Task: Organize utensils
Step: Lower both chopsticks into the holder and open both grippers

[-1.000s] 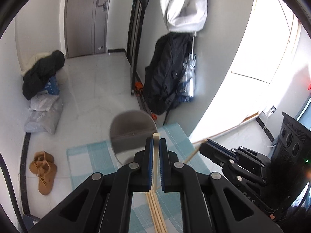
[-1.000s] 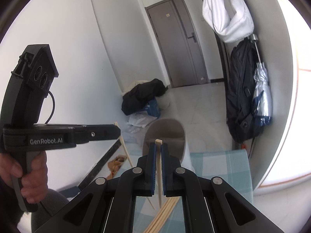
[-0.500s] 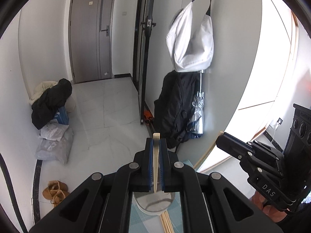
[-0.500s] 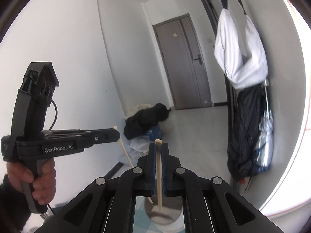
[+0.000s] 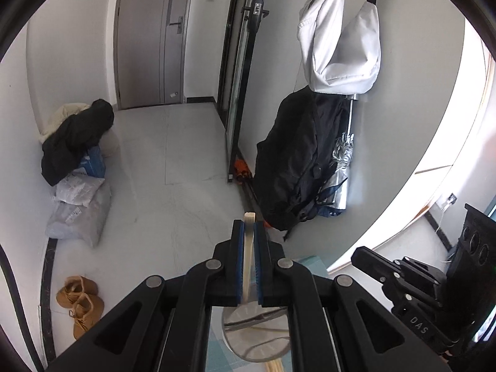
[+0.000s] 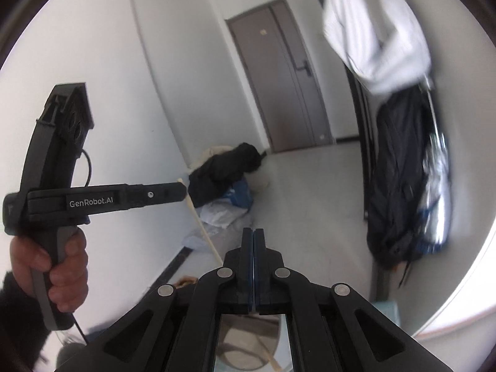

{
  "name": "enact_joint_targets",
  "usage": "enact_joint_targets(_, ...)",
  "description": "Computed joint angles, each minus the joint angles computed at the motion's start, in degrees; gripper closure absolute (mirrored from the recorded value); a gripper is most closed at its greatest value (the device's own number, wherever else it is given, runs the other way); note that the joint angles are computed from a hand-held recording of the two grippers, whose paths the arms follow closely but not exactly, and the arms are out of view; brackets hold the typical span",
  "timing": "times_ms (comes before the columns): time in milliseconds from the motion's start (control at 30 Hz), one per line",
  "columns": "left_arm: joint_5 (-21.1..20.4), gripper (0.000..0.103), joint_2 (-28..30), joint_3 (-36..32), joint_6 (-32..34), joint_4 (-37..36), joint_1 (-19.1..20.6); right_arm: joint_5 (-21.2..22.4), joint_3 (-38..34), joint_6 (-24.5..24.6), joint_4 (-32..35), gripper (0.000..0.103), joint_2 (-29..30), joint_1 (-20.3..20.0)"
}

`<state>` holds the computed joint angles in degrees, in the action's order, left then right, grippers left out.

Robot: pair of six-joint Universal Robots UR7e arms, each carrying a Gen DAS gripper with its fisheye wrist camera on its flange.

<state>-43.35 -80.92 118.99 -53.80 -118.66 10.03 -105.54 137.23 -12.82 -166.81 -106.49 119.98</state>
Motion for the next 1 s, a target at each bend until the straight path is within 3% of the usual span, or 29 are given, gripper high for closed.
enact_joint_targets(200,-2.57,0.100,-0.56,1.90,0.25,-3.58,1.08,3.82,3.08,-0.70,0.17,0.100,-3.84,-3.43)
enact_joint_targets(300,-2.73,0.085,-0.63,1.47,-3.27,-0.42,0.83,3.79,3.62,0.05,1.22,0.099,-4.57,-3.72)
enact_joint_targets(367,-1.00,0.060,-0.65,1.34,-5.27,2.29,-0.60,2.77,4.02,0.99,2.17,0.090,-5.29,-3.73)
enact_joint_targets(433,1.77,0.050,-0.98,1.47,-8.05,5.73,-2.82,2.95,4.62,1.45,3.36,0.083,-6.76,-4.20)
enact_joint_targets(633,3.16,0.046,-1.72,1.00,-16.89,14.86,-6.42,0.50,6.59,3.12,5.26,0.057,-11.33,-3.56)
enact_joint_targets(700,3.68,0.043,-1.87,1.05,-20.39,18.50,-7.84,-0.44,7.15,3.52,5.95,0.054,-13.00,-3.03)
enact_joint_targets(767,3.97,0.033,-2.06,1.43,-23.49,20.68,-9.06,-1.81,7.44,3.67,6.76,0.043,-14.15,-2.26)
enact_joint_targets(1000,3.96,0.024,-1.78,1.57,-36.18,31.72,-13.95,-5.42,9.33,5.86,9.63,0.028,-18.67,0.39)
